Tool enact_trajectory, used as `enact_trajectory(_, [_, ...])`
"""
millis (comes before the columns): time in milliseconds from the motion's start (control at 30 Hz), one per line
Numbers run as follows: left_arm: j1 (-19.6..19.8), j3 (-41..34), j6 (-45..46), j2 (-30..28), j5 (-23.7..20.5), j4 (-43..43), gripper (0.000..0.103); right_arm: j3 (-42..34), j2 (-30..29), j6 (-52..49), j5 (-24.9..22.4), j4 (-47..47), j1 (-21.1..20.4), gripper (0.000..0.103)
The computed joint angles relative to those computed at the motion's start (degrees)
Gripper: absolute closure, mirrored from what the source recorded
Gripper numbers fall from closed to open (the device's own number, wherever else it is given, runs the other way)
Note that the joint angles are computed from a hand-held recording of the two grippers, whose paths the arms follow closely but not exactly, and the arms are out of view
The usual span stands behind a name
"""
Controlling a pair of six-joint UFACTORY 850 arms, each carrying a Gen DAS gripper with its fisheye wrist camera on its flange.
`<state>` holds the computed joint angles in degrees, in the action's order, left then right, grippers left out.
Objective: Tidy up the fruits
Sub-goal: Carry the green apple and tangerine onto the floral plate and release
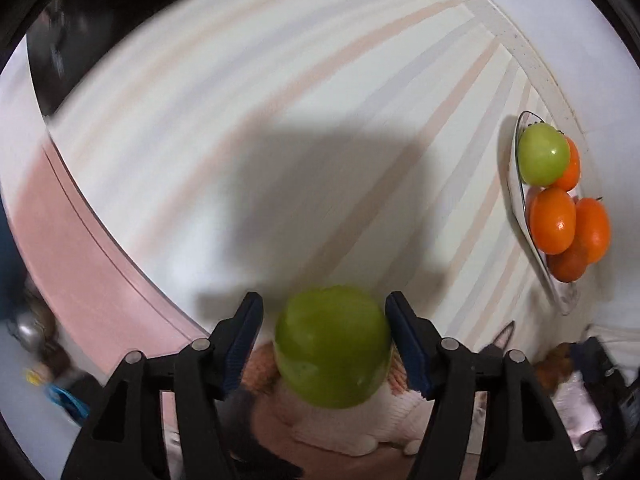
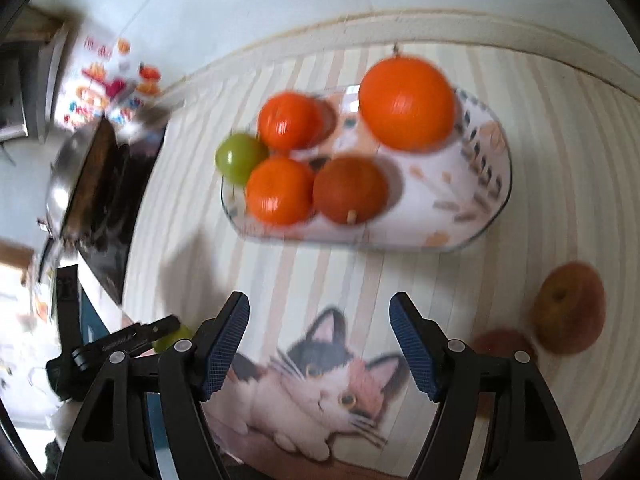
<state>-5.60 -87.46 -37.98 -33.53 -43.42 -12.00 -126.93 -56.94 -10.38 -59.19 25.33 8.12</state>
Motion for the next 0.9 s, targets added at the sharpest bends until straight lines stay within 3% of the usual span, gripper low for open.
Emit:
enact_trajectory(167, [-2.89,0.42,-2.85,0.48,-0.29,7.11,0.043,-0.51,0.17,-1.18,0.36,-3.29,1.09,0.028])
enact_trajectory(267, [-3.41,-0.02,-2.75,0.27,-1.06,6.29,0.043,-1.63,-0.10,-1.40,0.70,-3.50,1.70,0.028])
enact_trajectory(333, [-3.95,-0.24,-3.23,0.24,-1.95,6.99,0.049,-1.30,0.26,-1.39,1.37,-3.37,1.86,0.028])
enact_trajectory(600, [-6.42,-2.83,-4.90,-0.75,-4.13,10.99,0.050,-2.08,-0.06,-0.22,2.33,-2.73,1.36,0.028])
enact_trajectory(733, [-8.37,-8.60,-2.85,-3.60,-5.99,12.98,0.050,-2.43,-0.37,1.11,2.93,-2.93,0.04,0.028])
enact_trajectory(900, [-9.61,-25.11,2.21,-12.00,-9.29,11.51,0.050,-7.71,-4.05,3.72,1.57,-3.62,-1.38,0.028])
